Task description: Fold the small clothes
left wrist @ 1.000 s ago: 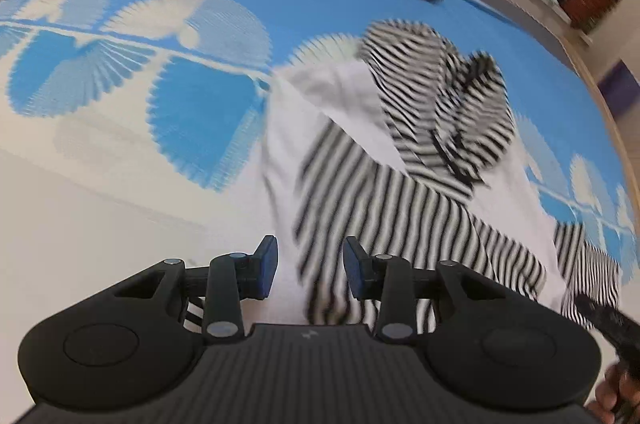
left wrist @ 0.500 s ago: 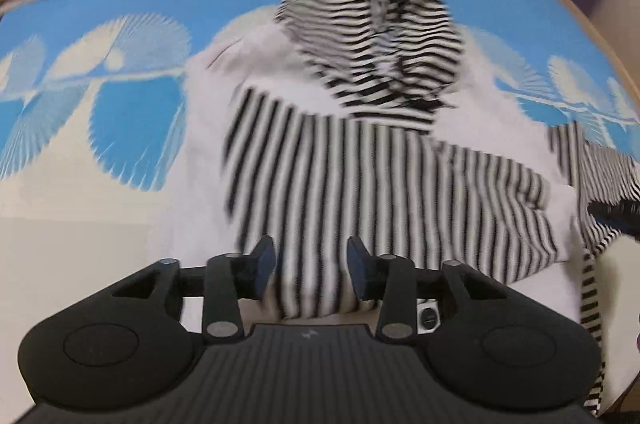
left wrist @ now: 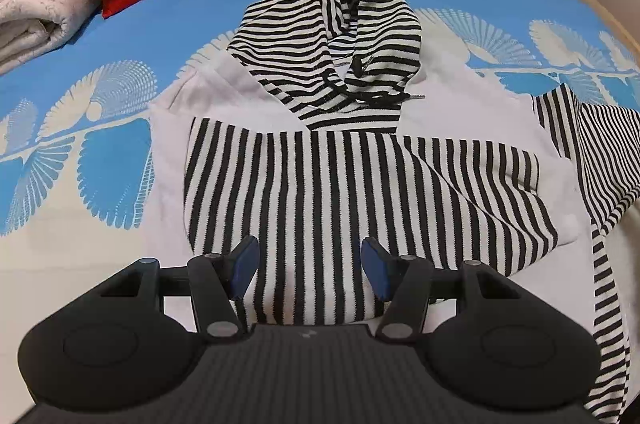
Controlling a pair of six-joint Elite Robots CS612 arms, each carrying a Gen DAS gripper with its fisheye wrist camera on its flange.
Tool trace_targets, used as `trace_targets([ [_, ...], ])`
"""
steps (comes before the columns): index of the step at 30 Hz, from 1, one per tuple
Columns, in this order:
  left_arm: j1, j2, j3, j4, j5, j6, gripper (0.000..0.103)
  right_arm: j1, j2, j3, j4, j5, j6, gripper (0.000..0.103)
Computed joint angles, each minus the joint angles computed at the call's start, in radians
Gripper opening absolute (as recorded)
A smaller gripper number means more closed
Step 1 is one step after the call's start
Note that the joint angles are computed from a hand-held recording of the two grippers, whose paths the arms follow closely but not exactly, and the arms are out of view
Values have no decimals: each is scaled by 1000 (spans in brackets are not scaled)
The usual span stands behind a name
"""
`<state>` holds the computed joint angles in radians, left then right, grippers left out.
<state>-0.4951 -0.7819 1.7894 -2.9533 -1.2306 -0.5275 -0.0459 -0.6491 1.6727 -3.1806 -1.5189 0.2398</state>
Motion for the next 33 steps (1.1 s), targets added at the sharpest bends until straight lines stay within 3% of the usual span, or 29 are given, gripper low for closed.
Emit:
trace_targets([
  [9,-3,12,-25,19,-10,-3,62,-46,12,-12,20,-34,56,41],
  [17,-1,14,-28,24,-17,-2,62,-96,58,-60,130,-123,258,44],
  [22,2,11,-22,20,-18,-4,62,-105,89,-73,37,-124,279,44],
  [23,3,9,-19,18,-18,-3,62,-107,95,-75,17,-120,289,41],
  [25,4,5,-12,13,-16,-2,62,-113,105,-81,-9,-112,318,1],
  [27,7,-1,-3,7,-15,-2,62,-112,111,-88,-29,-138,373,1],
  [29,11,-8,9,0,-12,-7,62,-90,107,-92,-60,-220,368,0],
  [33,23,-21,28,-13,-6,-33,62,-5,109,-121,-224,-377,162,0],
])
